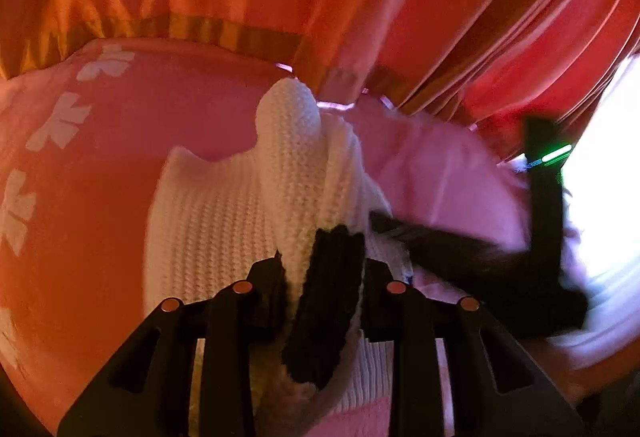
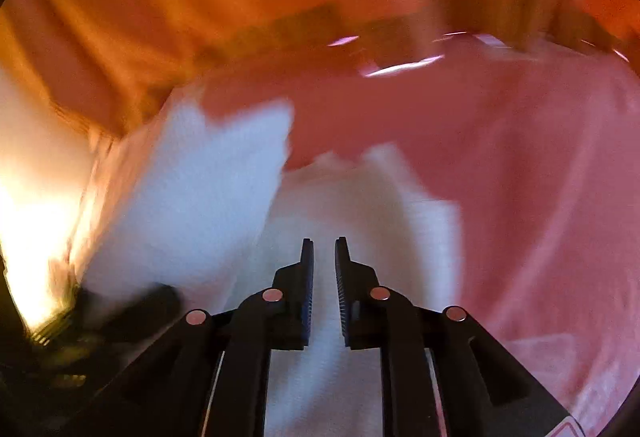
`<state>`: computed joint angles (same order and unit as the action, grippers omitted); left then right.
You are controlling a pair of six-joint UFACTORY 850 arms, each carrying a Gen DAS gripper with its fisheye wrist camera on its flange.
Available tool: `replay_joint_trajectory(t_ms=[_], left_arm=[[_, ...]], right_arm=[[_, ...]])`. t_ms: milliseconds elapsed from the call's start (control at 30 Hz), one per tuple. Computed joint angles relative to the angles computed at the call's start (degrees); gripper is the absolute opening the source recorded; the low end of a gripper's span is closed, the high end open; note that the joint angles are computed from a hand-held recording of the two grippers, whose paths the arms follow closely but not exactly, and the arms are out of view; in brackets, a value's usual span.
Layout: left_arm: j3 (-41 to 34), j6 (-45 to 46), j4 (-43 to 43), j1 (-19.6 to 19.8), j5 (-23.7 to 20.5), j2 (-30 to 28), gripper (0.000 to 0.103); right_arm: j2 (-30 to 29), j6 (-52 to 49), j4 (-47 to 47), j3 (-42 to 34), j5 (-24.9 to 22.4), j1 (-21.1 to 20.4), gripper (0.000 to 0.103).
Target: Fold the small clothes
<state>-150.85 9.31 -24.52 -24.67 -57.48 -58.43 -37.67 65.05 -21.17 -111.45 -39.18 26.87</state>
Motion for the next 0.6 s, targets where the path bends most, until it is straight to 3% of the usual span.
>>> replay_joint_trajectory(t_ms=[67,100,167,200,267,333,433,533,600], left_arm=[[5.3,-1.9,4.37,-2.16,3.38,2.33,0.041],[6.63,-1.32,4.3,-2.99,2.6,2.74,0.045],[11.74,3.06,-1.25,-2.86,2.3,5.56,0.061],[16.57,6.82,-5.21,-2.39,3.44,8.57,0.064],[25.27,12.93,-9.41,-1.14,8.29,14.41,0.083],[31.86,19.25,-12.22,0.13,13.92,19.16,0.088],[40.59,25.84,-11.77,1.72,26.33,24.96,0.094],[43.08,26.23,-9.98,3.54,31.68,25.41,0.095],[43.05,25.41,-11.28,5.1,30.89,24.45,0.095]], right_arm=[[4.22,3.47,-1.07,6.09,2.84,-0.68,0.019],[6.27,4.62,-1.24,9.03,4.12,-0.92,0.02],[7.81,4.56,-1.24,11.13,4.61,-0.69,0.02],[8.73,3.63,-0.75,12.44,5.31,-0.63,0.024],[9.78,1.63,0.76,13.99,6.63,-0.75,0.032],[10.62,-1.71,3.89,16.2,9.11,-0.74,0.038],[9.77,-11.24,13.86,16.1,11.06,-0.76,0.047],[7.77,-22.54,26.59,14.89,12.03,-0.42,0.05],[6.3,-25.14,29.99,13.82,11.84,-0.16,0.052]])
